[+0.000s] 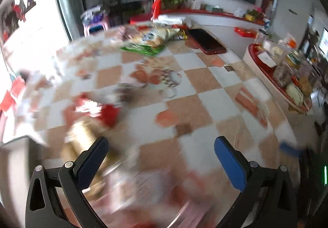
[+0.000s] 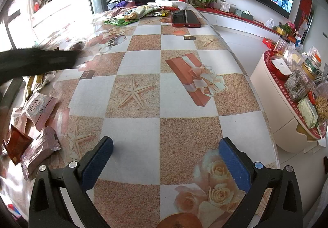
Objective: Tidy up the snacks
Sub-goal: 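Grasp the light blue bar with the left tool while the right tool grasps the pink bar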
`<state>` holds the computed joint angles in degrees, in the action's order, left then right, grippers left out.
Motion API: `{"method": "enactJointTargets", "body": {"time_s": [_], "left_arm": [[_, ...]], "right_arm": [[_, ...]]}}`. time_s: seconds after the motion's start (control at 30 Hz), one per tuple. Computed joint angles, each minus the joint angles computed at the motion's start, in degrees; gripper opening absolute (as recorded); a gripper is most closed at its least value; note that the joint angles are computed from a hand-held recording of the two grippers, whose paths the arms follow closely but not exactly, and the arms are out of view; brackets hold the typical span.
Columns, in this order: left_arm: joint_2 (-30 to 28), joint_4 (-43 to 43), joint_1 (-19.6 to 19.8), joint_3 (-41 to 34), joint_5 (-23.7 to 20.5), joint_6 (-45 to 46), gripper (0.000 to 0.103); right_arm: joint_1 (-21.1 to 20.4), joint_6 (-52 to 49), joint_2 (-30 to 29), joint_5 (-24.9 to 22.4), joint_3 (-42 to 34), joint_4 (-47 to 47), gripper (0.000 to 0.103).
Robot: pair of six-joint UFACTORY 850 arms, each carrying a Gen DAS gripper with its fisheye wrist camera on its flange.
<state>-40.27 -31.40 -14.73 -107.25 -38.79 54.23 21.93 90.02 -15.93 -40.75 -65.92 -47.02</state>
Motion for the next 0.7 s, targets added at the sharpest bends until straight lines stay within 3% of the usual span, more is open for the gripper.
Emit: {"method": "enactJointTargets", "body": {"time_s": [0.07,0.27,0.33,0.4,0.5,0.53,0.7], "left_arm": [[2.4,-2.6,3.3,3.0,-1.1,7.1,0.103],[6.0,0.1,8.9,10.0,0.7,12.4,0.103],[7.2,1.5,10.0,13.1,2.0,12.7,0.103],[7.6,3.2,10.3,14.9,3.0,12.8,0.103],[7.7,8.0,9.5,17.0,6.0,10.8,0.103],[7.7,6.9,9.5,17.2,6.2,11.6,0.103],[5.8,5.4,9.7,14.7,0.4,7.6,0.103]], "right_arm": [[0.0,0.0,0.0,0.0,0.0,0.0,0.103],[-0.1,-0.6,0.0,0.0,0.0,0.4,0.103],[-0.5,-3.8,-0.7,-1.9,-1.8,5.4,0.103],[-1.0,-6.9,-1.7,-3.3,-4.7,13.9,0.103],[-0.8,-10.0,-0.7,6.1,-5.7,21.2,0.103],[-0.3,-11.3,-1.0,7.3,-6.5,23.2,0.103],[1.4,-16.3,-9.2,1.6,-16.6,28.8,0.103]]}}
